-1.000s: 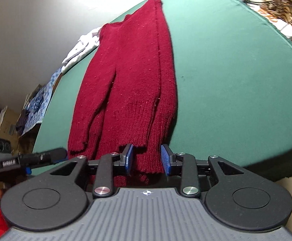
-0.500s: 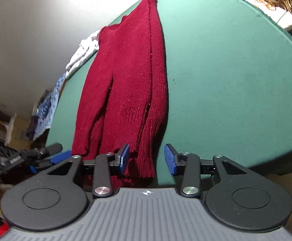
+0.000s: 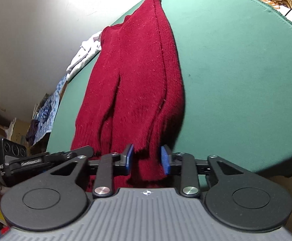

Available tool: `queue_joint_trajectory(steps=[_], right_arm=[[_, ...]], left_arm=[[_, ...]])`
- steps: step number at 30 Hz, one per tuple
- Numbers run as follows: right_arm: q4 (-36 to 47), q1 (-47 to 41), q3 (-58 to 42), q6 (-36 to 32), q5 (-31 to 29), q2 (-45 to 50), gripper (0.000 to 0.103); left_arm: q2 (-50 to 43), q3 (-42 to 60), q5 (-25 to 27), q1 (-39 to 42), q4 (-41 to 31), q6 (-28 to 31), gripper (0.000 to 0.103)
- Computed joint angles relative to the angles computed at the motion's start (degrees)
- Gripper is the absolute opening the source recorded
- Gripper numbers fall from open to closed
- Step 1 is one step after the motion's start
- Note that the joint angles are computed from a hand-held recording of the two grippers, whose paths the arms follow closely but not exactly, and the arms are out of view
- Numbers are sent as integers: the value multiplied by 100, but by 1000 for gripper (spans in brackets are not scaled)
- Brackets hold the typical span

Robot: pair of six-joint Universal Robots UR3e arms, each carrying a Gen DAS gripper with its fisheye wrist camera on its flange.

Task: Fold clothes
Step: 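Grasp the red sweater's hem end with both grippers, then fold the hem end over toward the collar with both grippers, release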

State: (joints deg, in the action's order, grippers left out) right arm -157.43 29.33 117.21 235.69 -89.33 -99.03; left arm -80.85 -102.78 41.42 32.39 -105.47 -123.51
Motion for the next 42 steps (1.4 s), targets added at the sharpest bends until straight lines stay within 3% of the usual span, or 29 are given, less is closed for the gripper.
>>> queue_joint_trajectory(steps=[4,7,11,15,18,23,26,28,30,33,35,39,41,42], right_arm=[[-596,-7,239,543,-66,141,26],[-1058,113,278,897,-254,437,15],[-784,286,160,1040,-455,351,13],[-1071,106,396,1412,-246,54,12],[-1142,-290,351,1244,274,-67,12],[-1241,-1240,17,642,1345,38,12],[-1326,-1867,-315,415,1906,373,12],[-1366,-2228,-557,293,2282,705,13],[-1360,-2536,-826,170,2645,1082,13],[-1159,-2802,-1295,-40,3003,1678,18],[-1066,-2813,-1622,-63,3018,2047,30],[-2012,-2988,-1738,291,3214,2522,37],[-1926,-3036,-1708,-153,3174,2356,41],[-1738,-3043,-1698,-503,3113,2208,41]], left_arm=[[-584,443,-2,33,-375,117,22],[-496,396,60,103,-367,421,14],[-59,262,104,262,-375,906,10],[-298,854,-67,518,-1248,1108,9],[-611,1439,-223,557,-1732,948,9],[-1026,2158,-664,195,-1256,24,9],[-1477,2520,-881,-313,-25,-1204,10],[-1956,2837,-776,-717,991,-2122,10],[-2558,3346,-581,-1034,1491,-2791,11],[-3434,4237,-271,-1387,1773,-3563,12],[-3876,4724,-240,-1428,1685,-3821,12],[-4090,4947,-582,-1151,1602,-4122,14],[-3718,4370,-722,-935,2301,-4322,28],[-3511,4055,-790,-817,2722,-4436,49]])
